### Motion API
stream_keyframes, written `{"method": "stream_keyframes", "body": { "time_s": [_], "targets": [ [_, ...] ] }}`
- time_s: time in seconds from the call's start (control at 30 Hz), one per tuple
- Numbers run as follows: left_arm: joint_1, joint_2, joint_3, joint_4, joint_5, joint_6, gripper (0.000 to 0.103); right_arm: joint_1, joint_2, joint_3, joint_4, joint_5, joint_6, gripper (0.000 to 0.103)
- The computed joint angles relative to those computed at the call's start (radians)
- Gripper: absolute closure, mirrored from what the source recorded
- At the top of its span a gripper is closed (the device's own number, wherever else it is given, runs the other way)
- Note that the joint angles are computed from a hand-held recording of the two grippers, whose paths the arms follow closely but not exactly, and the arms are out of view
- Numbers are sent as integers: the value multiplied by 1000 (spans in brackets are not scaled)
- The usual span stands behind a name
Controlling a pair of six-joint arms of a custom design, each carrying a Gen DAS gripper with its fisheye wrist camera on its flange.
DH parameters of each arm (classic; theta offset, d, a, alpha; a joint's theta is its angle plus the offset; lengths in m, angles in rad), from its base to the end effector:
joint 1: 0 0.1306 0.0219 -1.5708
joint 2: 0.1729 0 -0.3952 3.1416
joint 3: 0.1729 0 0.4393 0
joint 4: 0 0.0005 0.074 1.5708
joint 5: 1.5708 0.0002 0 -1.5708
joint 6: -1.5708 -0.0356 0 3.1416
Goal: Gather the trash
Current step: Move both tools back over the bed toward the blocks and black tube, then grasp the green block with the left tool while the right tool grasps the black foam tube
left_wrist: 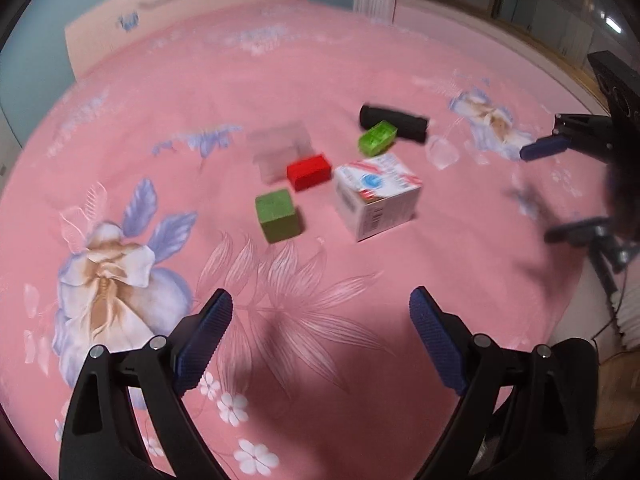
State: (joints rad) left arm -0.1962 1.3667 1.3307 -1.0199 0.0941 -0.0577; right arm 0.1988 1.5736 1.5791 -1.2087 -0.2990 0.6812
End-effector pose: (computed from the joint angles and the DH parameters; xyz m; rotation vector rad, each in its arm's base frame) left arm 0.4919 -0.1017 0.4144 0.3652 2.6040 -0.1714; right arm 0.5557 0.1221 0.4213 -1.2195 2.4128 0.2752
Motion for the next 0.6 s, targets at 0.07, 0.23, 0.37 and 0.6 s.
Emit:
{"method": "stream_keyframes", "body": {
  "time_s": [0.07, 0.23, 0.37, 0.6],
  "targets": [
    [16, 46, 48, -44, 25, -5, 11, 0, 47, 48, -11, 18, -6, 17],
    [37, 161, 168, -145, 31, -3, 11, -5, 179, 198, -82, 18, -7, 17],
    [39, 238, 246, -223, 7, 10, 11, -5, 252, 282, -122, 19, -20, 17],
    [39, 330, 350, -323, 19, 35, 11, 4, 329, 378, -159, 35, -12, 17]
  ]
}}
